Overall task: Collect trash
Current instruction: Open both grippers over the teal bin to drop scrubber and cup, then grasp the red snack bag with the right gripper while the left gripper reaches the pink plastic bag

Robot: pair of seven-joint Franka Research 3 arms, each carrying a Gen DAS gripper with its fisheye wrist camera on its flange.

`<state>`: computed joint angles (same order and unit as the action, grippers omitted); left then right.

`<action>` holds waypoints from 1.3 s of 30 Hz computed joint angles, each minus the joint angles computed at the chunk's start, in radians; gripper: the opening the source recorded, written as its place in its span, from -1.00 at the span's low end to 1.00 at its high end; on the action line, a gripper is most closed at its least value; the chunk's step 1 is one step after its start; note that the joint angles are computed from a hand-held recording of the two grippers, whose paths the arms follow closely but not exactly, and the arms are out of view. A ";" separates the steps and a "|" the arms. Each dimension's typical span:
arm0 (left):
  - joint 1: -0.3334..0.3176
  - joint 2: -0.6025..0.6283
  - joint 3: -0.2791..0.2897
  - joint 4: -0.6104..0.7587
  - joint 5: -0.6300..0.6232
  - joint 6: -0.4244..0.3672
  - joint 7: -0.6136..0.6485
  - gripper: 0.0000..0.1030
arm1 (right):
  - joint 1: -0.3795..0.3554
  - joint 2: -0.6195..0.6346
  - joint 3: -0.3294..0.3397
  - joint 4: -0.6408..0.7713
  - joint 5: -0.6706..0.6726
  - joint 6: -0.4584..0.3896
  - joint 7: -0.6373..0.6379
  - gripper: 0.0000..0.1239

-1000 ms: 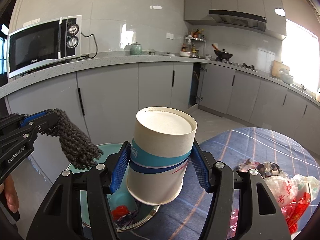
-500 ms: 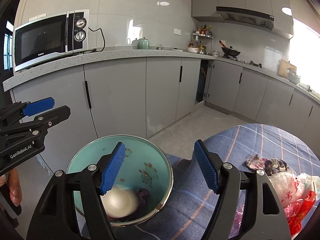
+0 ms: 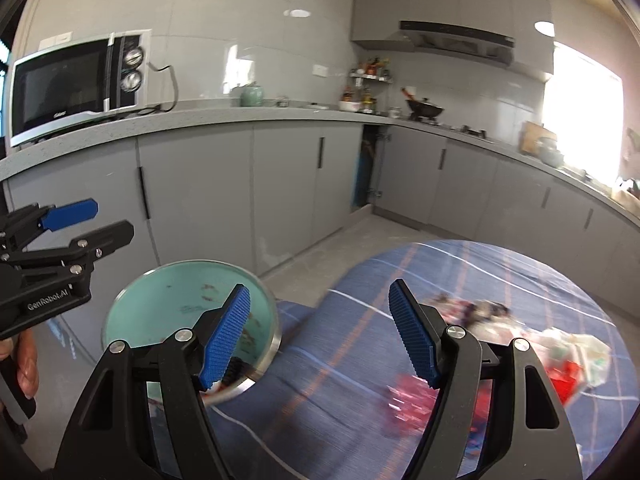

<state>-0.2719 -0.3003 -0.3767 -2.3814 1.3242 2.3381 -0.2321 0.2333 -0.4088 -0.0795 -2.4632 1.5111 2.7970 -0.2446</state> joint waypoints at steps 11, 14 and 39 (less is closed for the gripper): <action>-0.078 0.266 0.011 0.230 0.088 0.069 0.022 0.24 | -0.130 0.012 -0.101 0.000 -0.007 0.080 -0.047 0.18; -0.123 0.344 0.027 0.304 0.106 0.071 0.049 0.24 | -0.172 0.059 -0.119 0.027 -0.012 0.088 -0.021 0.18; -0.252 0.541 0.154 0.511 0.038 0.110 0.195 0.26 | -0.273 0.248 -0.089 0.151 -0.546 -0.135 0.529 -0.63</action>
